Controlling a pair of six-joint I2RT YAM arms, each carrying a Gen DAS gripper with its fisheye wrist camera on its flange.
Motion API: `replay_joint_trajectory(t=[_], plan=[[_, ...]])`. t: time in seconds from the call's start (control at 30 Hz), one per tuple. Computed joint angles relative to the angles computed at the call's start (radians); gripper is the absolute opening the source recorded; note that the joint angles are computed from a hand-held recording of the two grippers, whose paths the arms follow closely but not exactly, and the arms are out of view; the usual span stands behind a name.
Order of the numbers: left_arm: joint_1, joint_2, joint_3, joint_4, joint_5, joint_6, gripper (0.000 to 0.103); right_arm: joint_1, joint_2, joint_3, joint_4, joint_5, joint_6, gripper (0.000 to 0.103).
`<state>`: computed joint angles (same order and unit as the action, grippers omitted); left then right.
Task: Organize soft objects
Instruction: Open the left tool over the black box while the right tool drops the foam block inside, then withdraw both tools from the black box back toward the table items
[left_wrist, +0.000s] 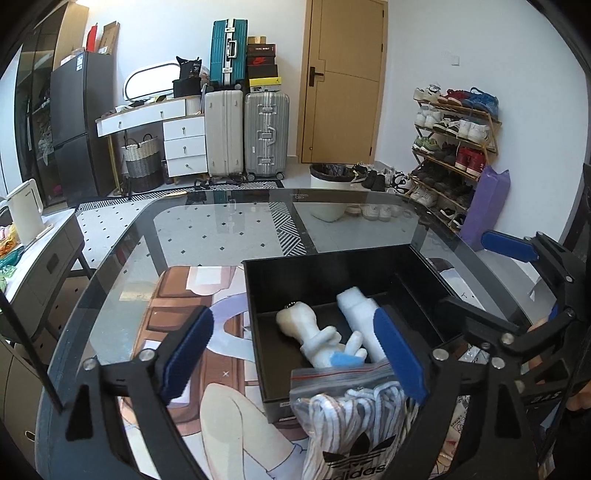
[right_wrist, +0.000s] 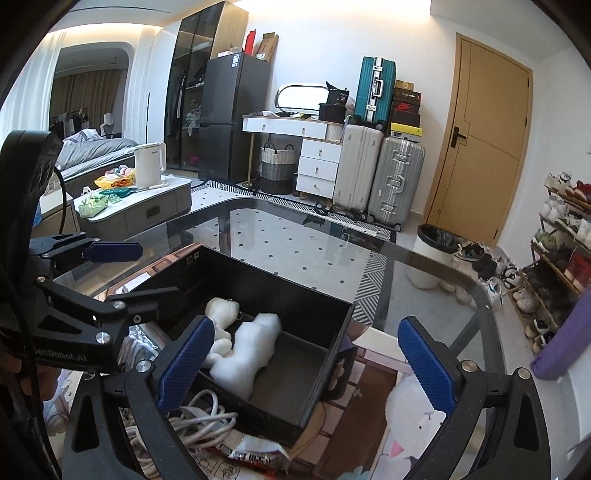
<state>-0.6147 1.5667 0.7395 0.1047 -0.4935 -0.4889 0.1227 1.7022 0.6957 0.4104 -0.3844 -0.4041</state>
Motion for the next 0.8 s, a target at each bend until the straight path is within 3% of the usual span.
replay_joint_trajectory(t=[0.07, 0.23, 0.8], plan=[[-0.004, -0.01, -0.008, -0.002, -0.015, 0.002, 0.099, -0.02, -0.019, -0.002, -0.027, -0.025, 0.012, 0.102], [-0.032, -0.049, -0.042, 0.002, -0.051, 0.022, 0.103, -0.073, -0.072, -0.031, -0.083, -0.098, 0.045, 0.102], [-0.13, -0.184, -0.151, -0.052, -0.121, -0.04, 0.103, -0.204, -0.247, -0.226, -0.129, -0.122, 0.052, 0.102]])
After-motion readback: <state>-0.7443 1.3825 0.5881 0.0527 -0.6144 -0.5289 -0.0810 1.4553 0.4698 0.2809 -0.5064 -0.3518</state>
